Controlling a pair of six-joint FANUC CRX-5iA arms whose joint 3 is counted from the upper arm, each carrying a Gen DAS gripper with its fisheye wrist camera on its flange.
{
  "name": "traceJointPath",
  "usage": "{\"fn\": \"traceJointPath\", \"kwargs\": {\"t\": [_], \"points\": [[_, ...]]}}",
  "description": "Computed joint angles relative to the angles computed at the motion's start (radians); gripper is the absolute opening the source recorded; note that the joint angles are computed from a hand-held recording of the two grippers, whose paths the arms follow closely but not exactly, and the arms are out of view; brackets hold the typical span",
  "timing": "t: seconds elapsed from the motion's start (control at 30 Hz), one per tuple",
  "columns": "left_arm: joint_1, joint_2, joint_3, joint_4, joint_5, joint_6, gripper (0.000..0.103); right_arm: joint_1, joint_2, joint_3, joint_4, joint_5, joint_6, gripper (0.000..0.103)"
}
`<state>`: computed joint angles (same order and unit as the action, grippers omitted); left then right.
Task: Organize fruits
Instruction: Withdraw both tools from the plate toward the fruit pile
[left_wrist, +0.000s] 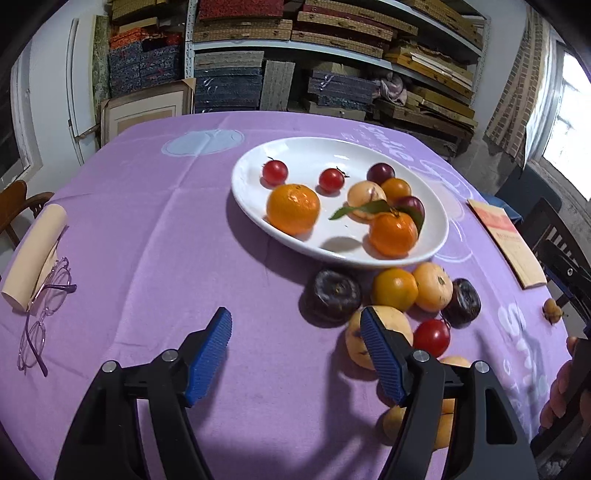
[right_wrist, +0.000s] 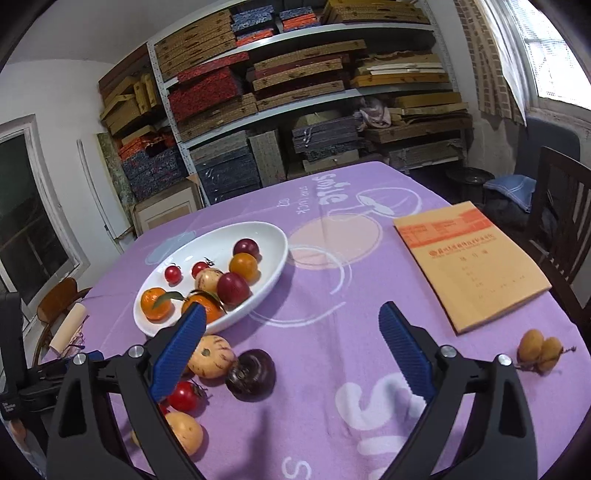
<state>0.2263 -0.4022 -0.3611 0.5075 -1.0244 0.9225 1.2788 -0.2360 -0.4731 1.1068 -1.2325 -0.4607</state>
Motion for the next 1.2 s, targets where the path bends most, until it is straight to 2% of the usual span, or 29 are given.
{"fn": "traceJointPath", "kwargs": {"t": [0.03, 0.13, 0.37, 0.7, 0.8, 0.87, 1.1, 1.2], "points": [[-0.012, -0.016, -0.016, -0.004, 0.033, 0.005, 0.074, 0.001, -0.005, -0.009, 0.004, 0.005, -0.011, 0.092], [-0.039, -0.008, -0.008, -0.014, 0.028, 0.008, 0.074, -0.004, -0.022, -0.030, 0.015, 0.030, -0.035, 0.093], [-0.100, -0.011, -0.015, -0.063, 0.074, 0.032, 0.076, -0.005, -0.028, -0.035, 0.019, 0.040, -0.039, 0.093], [-0.143, 0.020, -0.004, -0.089, 0.054, 0.048, 0.077, -0.006, -0.022, -0.023, 0.018, 0.044, -0.026, 0.094], [-0.124, 0.046, 0.005, -0.070, 0.014, 0.057, 0.076, -0.006, -0.023, -0.022, 0.014, 0.044, -0.023, 0.094], [-0.111, 0.057, 0.006, -0.056, -0.006, 0.061, 0.069, -0.005, -0.022, -0.022, 0.014, 0.042, -0.023, 0.094], [-0.092, 0.022, -0.025, -0.025, 0.035, 0.034, 0.068, -0.009, -0.016, -0.013, -0.008, 0.053, 0.002, 0.094], [-0.082, 0.016, -0.031, -0.004, 0.030, 0.003, 0.056, -0.010, -0.011, -0.008, -0.014, 0.057, 0.014, 0.094]]}}
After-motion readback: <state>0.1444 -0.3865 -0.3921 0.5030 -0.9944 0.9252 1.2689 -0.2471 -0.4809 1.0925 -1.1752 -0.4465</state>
